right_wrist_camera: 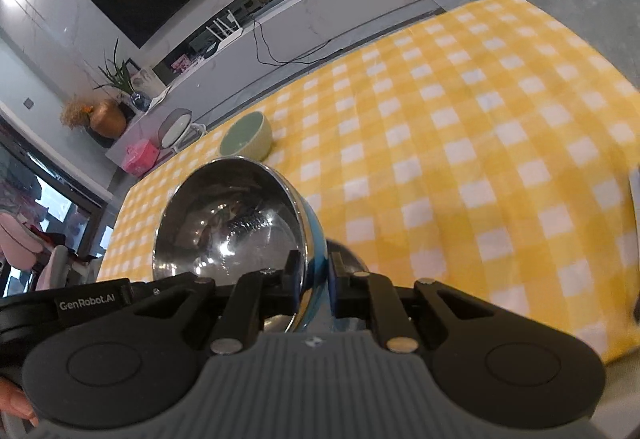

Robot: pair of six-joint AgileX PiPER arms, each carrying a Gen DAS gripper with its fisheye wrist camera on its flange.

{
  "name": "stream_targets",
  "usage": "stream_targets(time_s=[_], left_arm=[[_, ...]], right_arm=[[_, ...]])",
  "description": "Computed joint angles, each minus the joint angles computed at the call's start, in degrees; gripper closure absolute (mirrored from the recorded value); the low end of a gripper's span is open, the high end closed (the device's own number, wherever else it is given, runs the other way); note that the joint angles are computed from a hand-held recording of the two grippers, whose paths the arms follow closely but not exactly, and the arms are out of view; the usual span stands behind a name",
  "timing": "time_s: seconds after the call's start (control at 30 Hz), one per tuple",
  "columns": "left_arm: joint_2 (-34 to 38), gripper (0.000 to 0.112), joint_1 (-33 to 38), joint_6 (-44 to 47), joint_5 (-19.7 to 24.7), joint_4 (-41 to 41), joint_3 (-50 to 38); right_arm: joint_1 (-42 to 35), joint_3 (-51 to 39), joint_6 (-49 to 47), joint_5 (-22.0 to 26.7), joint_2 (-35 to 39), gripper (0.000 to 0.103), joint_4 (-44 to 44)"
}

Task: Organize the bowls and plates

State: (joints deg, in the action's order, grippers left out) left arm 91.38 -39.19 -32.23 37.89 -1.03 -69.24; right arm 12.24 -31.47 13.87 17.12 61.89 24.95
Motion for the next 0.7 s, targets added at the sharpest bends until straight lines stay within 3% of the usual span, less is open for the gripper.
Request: stream_targets(time_s=[0.07, 0.2, 0.4, 0.7], left_arm=[[-0.53, 0.102, 0.22, 0.44, -0.5, -1.68, 1.6], [-0.96, 0.102, -0.12, -1.01, -0.99, -2.07, 3.64], [-0.03, 0.1, 1.97, 2.66, -1.86, -8.32, 5.18], [1.16, 0.1, 0.96, 0.57, -2.64, -5.25, 4.59]], right_arm=[[0.69, 1.17, 2.07, 0.07, -1.34, 0.091, -1.5], [-0.24, 1.93, -3.26, 0.79, -1.71, 0.091, 3.3], [-6.19, 2.72, -23.63, 3.87, 1.61, 0.091, 21.67], [-5.31, 2.16, -20.94, 3.07, 3.64, 0.091, 19.24]])
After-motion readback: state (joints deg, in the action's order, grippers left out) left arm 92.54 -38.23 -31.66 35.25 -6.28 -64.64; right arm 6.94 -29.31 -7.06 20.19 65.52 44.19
